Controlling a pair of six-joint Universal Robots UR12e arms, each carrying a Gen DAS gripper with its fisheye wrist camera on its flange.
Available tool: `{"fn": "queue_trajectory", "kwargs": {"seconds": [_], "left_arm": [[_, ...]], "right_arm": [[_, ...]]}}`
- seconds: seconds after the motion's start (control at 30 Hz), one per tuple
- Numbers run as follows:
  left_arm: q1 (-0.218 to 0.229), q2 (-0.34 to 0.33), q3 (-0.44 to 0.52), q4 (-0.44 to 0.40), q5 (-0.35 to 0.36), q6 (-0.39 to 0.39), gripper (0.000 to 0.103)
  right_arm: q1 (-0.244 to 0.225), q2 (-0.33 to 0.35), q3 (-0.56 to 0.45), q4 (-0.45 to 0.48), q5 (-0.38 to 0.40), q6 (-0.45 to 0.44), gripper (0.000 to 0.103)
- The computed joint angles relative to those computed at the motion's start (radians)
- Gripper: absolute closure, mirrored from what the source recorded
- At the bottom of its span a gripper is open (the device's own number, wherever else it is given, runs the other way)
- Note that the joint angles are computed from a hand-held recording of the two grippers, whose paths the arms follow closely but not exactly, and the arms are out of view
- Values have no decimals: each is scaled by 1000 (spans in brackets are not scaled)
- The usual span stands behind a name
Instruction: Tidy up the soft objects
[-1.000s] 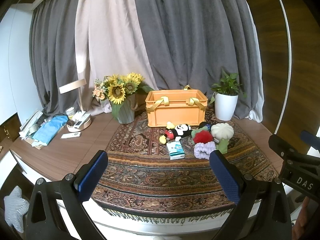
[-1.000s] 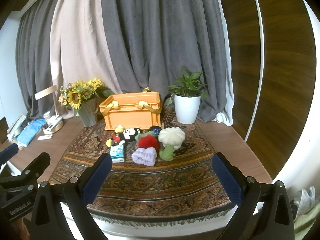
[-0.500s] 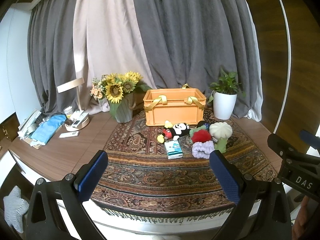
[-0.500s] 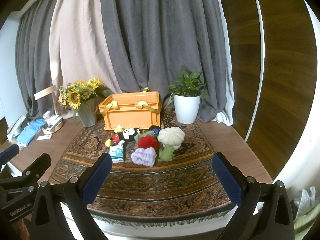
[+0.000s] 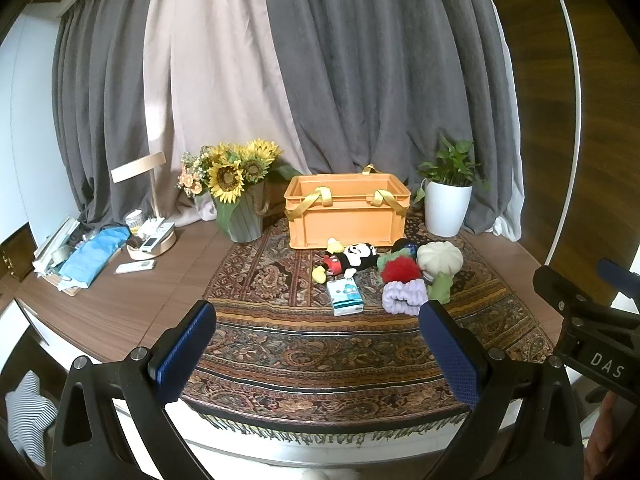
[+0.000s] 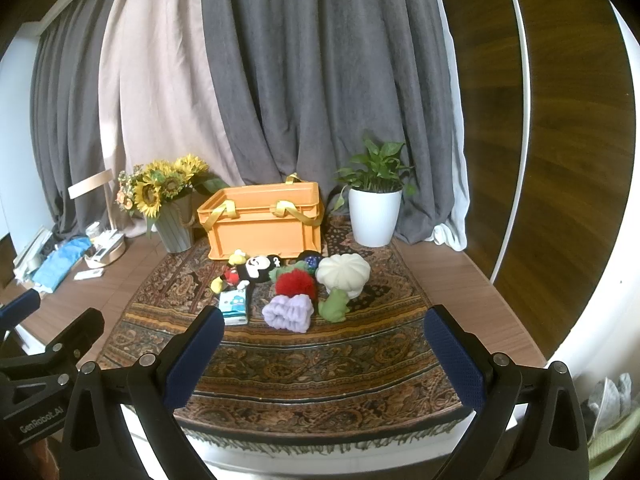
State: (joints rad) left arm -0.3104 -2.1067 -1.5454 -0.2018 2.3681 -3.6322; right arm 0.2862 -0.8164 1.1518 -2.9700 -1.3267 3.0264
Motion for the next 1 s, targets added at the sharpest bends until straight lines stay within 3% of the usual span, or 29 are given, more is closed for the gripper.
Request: {"fn": "queue_trajectory", "kwargs": {"seconds": [0.67, 1.0], "left_arm": [[-1, -1, 0, -11, -7, -14, 0], [21, 0, 9, -59, -56, -46, 0]], "right_arm": [[2, 2, -3, 4, -4, 1, 2], [9, 27, -36, 28, -22, 11, 2]]}}
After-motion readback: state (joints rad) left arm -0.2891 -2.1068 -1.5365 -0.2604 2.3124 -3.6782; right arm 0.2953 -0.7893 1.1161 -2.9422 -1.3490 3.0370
